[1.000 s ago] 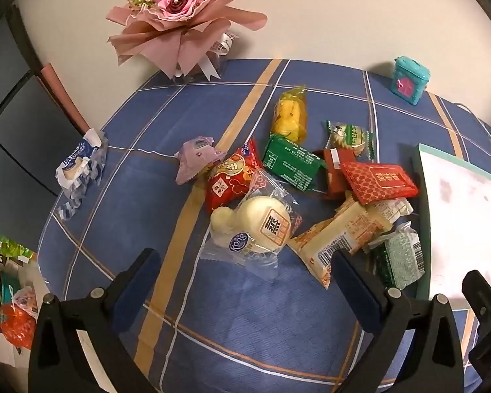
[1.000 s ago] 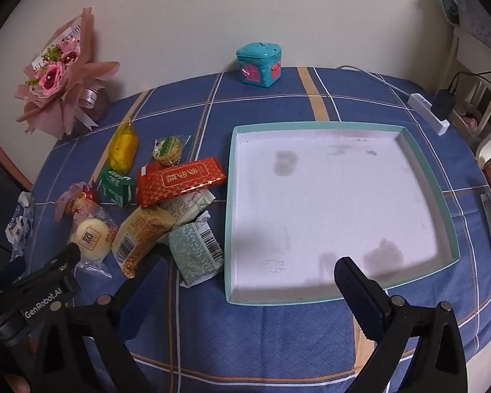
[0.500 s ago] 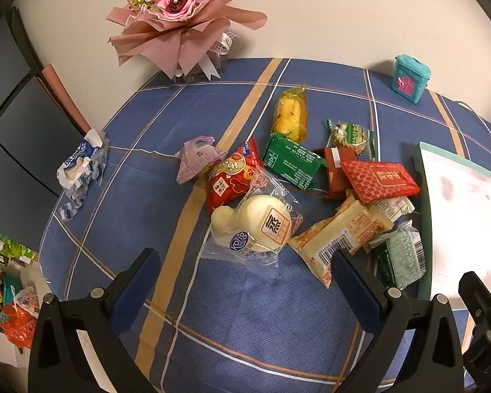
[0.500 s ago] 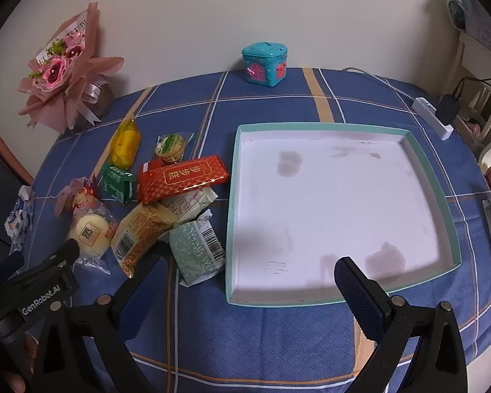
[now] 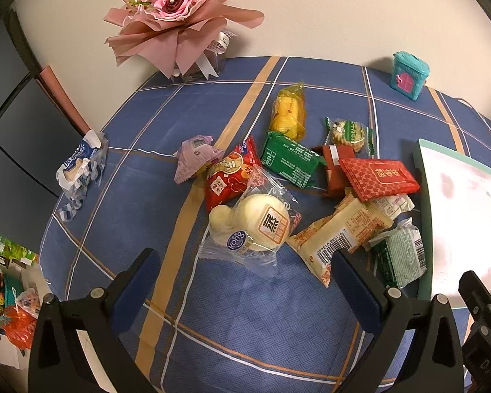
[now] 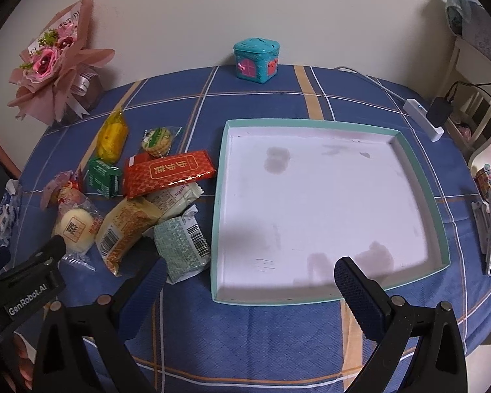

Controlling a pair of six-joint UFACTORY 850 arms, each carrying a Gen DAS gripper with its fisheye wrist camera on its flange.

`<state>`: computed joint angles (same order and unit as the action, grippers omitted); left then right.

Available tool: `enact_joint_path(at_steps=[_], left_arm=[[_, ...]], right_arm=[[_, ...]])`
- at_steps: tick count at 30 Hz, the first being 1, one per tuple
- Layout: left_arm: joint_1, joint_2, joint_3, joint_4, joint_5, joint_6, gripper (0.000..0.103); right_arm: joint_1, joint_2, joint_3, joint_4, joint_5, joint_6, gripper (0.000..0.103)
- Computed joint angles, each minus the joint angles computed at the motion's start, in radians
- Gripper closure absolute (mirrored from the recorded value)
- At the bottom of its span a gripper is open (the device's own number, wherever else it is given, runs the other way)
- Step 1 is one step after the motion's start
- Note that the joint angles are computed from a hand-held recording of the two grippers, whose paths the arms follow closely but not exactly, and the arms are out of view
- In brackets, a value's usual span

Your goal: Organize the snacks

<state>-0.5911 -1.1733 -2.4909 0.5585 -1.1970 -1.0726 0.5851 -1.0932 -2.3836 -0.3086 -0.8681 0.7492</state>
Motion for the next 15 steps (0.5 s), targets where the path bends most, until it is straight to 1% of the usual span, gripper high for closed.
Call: enact_joint_path(at_steps=[5,9,15], left_arm=[[0.000,-0.003,-0.006,-0.001,-0.003,0.001,0.000],[-0.001,-0.020,-0.035,-0.005,-0.014,0.014,0.000],[-0.002,-0.017,-0.029,0.000,-0.009,0.014,0.000]], right_arm=[[0.000,-0.006,-0.010,0.005,-0.008,-0.001,0.000],[0.000,-0.010,-0.015,0.006,-0.012,0.000,0.000],[0.001,-0.010,-0.015,0.007,-0.011,0.001,0.000]])
